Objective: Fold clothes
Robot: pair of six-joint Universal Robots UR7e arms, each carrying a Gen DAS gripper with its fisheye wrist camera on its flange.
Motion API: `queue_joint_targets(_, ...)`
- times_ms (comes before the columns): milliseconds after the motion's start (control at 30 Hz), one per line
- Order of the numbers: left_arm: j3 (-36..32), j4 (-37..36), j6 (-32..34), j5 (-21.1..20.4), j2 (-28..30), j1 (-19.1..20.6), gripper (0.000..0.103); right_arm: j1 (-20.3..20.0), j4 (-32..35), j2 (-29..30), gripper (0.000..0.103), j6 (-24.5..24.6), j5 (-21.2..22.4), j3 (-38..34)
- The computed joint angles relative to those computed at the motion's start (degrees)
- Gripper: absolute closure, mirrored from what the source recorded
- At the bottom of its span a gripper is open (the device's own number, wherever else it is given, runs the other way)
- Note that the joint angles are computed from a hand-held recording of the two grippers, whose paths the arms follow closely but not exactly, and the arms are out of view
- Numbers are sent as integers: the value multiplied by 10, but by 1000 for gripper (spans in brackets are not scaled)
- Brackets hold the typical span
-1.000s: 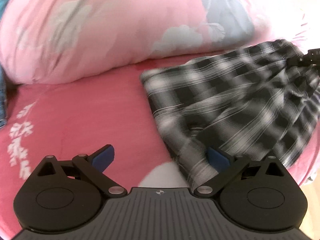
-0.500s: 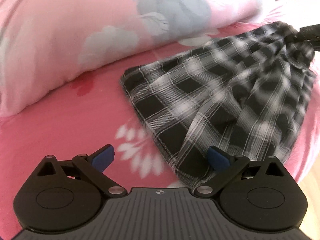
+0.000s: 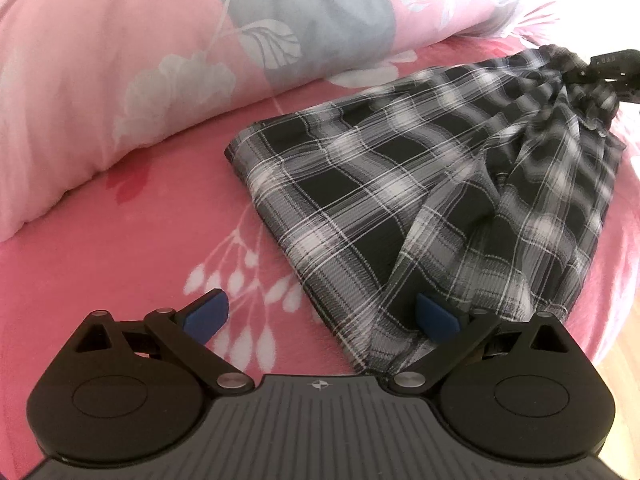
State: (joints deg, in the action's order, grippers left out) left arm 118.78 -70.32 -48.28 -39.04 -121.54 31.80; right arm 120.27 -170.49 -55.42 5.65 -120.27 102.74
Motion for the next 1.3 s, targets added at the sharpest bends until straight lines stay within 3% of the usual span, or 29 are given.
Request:
queue_joint_targets(133, 3, -14, 3, 1, 7, 3, 2, -15, -2, -2, 81, 12, 8, 9)
queue_joint_targets(233, 2, -10, -3, 1, 5, -1, 2, -29, -10, -4, 75, 32, 19, 21)
queue_joint_targets(400, -7, 19, -31, 4, -9, -24, 2, -38, -36, -37, 52, 82, 42, 53)
queue_joint_targets(467, -13, 33, -46, 6, -19, -36, 2, -29, -53, -51, 35, 103, 13, 68)
queue_joint_targets(533, -19, 48, -62, 9, -27, -45, 2, -16, -79, -69, 35, 109, -4, 89)
queue_joint_targets(633, -32, 93, -96, 14, -34, -59, 2, 9, -90, -92, 35, 104, 10, 114)
queue_joint_targets(800, -59, 197, -173, 18, -50, -87, 2, 82, -58, -80, 35, 60, 39, 122)
queue_joint_targets(1000, -84, 268, -231, 17, -67, -104, 2, 195, -44, 23, 34, -75, 48, 89)
queue_joint_targets(1167, -95, 301, -259, 13, -85, -112, 3, 290, -93, 141, 31, -282, 16, 47)
queue_joint_targets(1300, -102, 308, -269, 13, -96, -113, 3, 331, -131, 213, 30, -461, -21, 16)
